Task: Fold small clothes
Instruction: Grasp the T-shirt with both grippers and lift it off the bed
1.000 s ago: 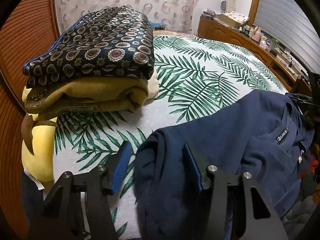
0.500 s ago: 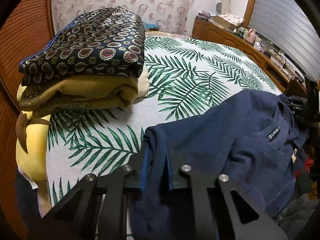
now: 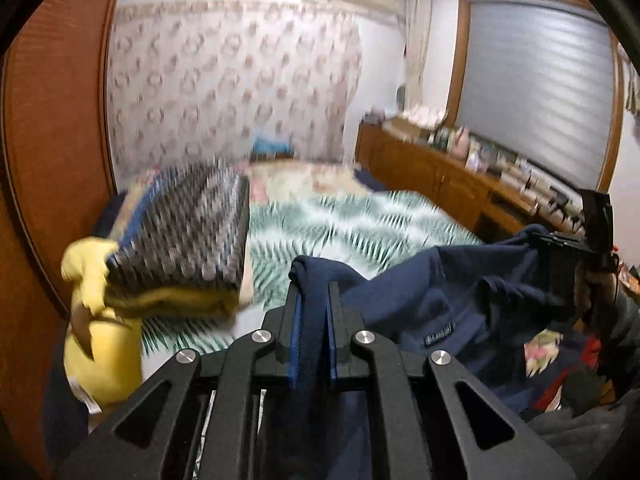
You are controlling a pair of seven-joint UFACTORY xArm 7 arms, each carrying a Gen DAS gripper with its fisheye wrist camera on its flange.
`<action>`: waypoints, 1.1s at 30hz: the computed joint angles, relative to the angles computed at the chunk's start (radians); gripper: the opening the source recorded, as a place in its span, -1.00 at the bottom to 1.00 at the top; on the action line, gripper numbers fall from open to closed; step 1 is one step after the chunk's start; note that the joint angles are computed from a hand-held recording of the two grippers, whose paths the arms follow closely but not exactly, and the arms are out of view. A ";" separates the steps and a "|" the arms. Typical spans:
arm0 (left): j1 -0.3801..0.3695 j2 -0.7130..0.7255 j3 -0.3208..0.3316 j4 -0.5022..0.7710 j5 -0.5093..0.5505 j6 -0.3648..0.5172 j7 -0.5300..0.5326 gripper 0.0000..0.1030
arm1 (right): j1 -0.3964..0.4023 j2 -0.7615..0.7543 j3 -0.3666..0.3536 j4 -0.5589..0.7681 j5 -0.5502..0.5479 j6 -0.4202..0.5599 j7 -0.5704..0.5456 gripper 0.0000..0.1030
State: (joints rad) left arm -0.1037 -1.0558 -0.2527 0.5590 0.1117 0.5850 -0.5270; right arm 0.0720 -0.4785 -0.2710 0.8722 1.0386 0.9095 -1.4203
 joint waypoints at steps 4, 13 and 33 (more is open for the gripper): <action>0.031 -0.053 -0.018 0.050 0.025 0.005 -0.008 -0.79 | -0.009 -0.112 -0.044 -0.006 0.017 0.026 -0.007 -0.79; 0.083 -0.117 -0.032 0.136 0.049 -0.029 0.009 -0.79 | 0.049 -0.319 -0.173 0.031 0.009 0.060 0.020 -0.79; 0.361 0.367 -0.072 0.419 0.162 -0.239 0.065 -0.74 | 0.360 -0.097 -0.178 0.325 -0.099 -0.219 0.157 -0.79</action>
